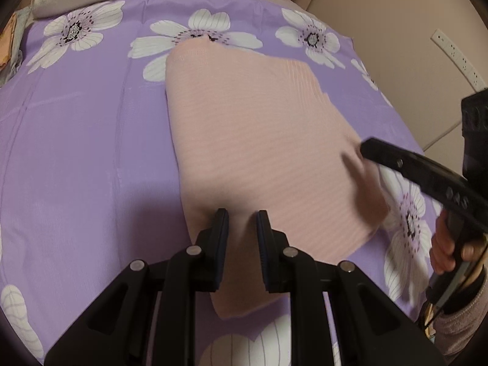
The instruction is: Fold small clothes
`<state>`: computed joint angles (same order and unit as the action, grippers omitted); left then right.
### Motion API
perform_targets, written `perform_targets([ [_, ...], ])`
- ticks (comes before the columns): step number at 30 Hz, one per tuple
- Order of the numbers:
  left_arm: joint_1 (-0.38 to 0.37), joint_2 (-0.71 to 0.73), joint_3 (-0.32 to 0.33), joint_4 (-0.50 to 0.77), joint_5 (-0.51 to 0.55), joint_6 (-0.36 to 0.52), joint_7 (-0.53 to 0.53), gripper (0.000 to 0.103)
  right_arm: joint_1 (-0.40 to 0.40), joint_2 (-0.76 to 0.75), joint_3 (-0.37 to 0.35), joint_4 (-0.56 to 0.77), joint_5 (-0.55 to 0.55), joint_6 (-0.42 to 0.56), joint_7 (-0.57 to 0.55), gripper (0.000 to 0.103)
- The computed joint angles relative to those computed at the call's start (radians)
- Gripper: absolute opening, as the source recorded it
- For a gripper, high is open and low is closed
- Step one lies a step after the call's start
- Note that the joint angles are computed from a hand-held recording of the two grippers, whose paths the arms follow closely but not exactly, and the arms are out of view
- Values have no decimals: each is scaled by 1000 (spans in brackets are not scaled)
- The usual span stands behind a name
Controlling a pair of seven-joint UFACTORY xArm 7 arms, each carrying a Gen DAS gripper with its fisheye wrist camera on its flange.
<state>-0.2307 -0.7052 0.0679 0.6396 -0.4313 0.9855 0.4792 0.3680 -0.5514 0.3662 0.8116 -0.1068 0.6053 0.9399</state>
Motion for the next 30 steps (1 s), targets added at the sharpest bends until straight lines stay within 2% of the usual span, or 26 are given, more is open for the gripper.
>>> perform_targets([
  [7, 5, -49, -6, -31, 18, 22, -13, 18, 40, 6, 28, -34, 28, 76, 43, 21],
  [15, 9, -92, 1, -51, 25, 48, -31, 18, 71, -88, 46, -115, 43, 61, 150, 21],
  [26, 23, -122, 14, -48, 36, 92, -49, 21, 108, -150, 41, -151, 90, 99, 196, 21],
  [29, 34, -134, 16, -43, 39, 103, -57, 38, 117, -185, 37, -175, 110, 97, 215, 21],
  [30, 43, -140, 8, -45, 51, 102, -64, 56, 118, -195, 38, -178, 112, 101, 220, 21],
])
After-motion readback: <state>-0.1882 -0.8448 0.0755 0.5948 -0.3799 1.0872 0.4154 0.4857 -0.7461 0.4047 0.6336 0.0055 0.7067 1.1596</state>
